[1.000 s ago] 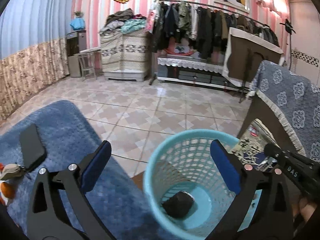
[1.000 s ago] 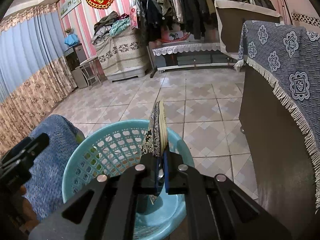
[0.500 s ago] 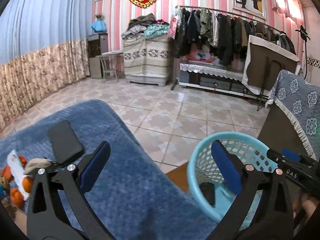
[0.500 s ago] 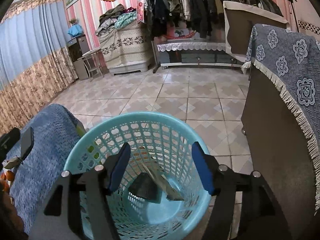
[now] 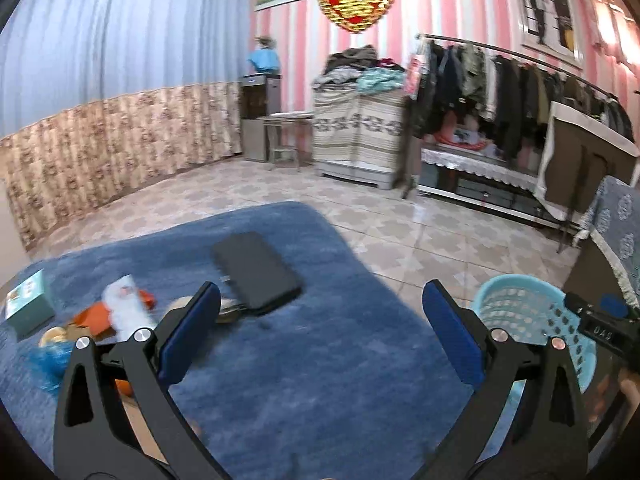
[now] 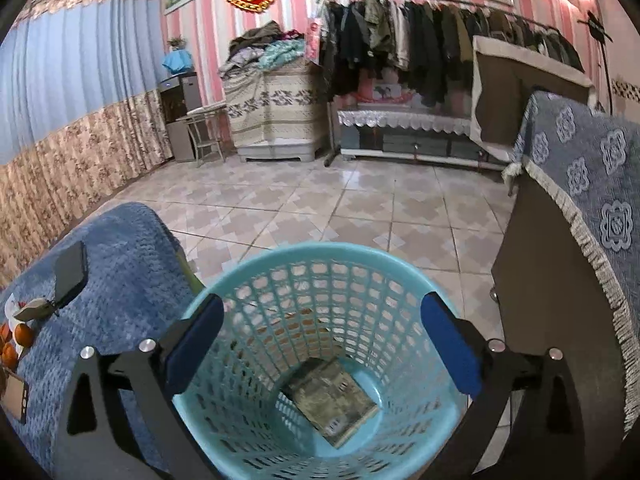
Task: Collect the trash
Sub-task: 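Move both tools back over the rug toward the remaining trash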
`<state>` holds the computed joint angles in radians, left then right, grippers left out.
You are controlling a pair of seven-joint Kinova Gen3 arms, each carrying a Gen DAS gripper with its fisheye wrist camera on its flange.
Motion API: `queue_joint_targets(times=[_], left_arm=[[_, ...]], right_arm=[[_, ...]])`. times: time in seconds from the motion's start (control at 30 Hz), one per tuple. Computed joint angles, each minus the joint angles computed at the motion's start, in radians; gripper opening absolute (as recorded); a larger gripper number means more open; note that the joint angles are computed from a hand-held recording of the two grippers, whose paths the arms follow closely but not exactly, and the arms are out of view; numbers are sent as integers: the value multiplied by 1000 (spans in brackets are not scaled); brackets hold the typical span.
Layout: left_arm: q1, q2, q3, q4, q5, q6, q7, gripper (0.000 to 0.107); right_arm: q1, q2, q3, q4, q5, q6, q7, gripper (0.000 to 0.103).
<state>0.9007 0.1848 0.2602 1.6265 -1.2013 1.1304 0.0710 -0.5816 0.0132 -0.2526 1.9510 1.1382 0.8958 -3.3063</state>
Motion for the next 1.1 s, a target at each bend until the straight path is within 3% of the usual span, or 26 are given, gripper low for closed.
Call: queue_joint_targets(times=[0.4,0.63,0.87,1.1], left_arm=[[-113,-224,94,257,94,111,111,98],[-213,-332,134,411,191,101,144,98],[-312,-417,137,530,280,22,131,98],[-403,-505,93,603,331,-94,55,97]], right_arm=[[-115,61,-33,-65,79,15,-32,98],[-189,115,-24,-112,57,-19,38,98],[-276,182,-1,-178,49,31,134,98],[-301,212,28,-208,17,3,171,98]])
